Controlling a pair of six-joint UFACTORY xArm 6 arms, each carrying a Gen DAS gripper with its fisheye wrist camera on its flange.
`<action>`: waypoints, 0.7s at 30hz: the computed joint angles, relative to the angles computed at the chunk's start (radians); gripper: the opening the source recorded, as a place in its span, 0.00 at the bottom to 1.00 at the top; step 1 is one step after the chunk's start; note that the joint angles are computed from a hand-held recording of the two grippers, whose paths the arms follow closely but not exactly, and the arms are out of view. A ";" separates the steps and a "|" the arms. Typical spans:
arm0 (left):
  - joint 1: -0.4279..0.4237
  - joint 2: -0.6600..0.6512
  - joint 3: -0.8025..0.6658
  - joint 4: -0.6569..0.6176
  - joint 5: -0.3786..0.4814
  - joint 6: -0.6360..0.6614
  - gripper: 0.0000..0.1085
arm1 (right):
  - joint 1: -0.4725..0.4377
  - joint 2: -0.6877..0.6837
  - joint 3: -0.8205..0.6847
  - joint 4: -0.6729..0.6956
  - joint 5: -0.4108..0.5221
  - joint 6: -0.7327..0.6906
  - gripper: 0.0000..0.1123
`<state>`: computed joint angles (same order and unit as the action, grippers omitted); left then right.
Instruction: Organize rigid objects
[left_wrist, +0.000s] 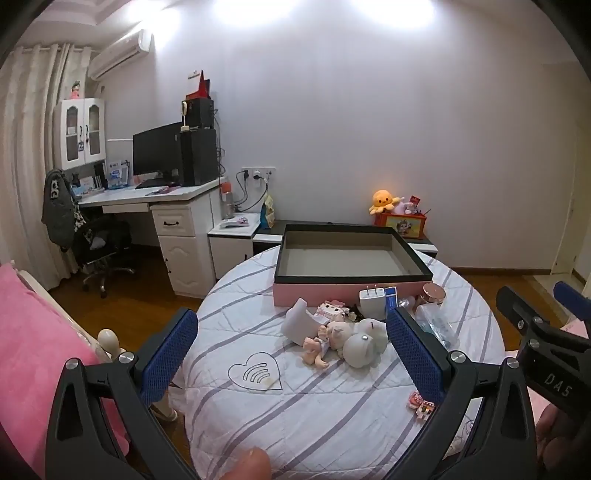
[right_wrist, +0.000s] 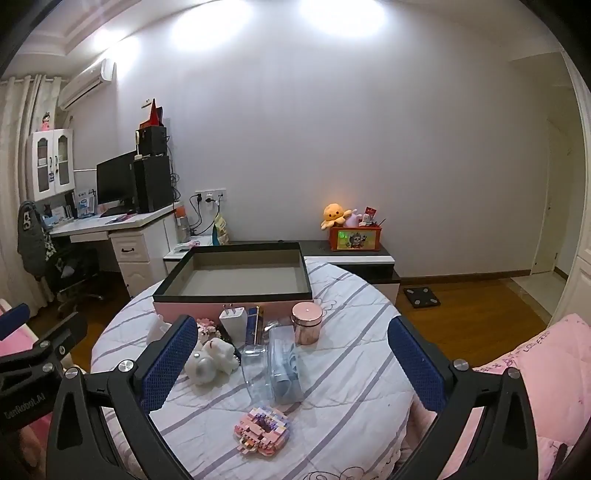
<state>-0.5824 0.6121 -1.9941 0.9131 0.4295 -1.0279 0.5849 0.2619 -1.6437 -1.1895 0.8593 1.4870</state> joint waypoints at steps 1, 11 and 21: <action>0.000 0.000 0.000 0.003 0.000 -0.002 0.95 | 0.000 0.001 0.000 0.000 0.001 0.001 0.92; 0.003 0.010 -0.005 -0.015 -0.006 0.008 0.95 | 0.007 0.010 -0.006 -0.014 0.010 0.008 0.92; 0.016 -0.002 0.022 0.008 -0.024 -0.026 0.95 | 0.007 0.023 -0.019 -0.009 0.011 -0.001 0.92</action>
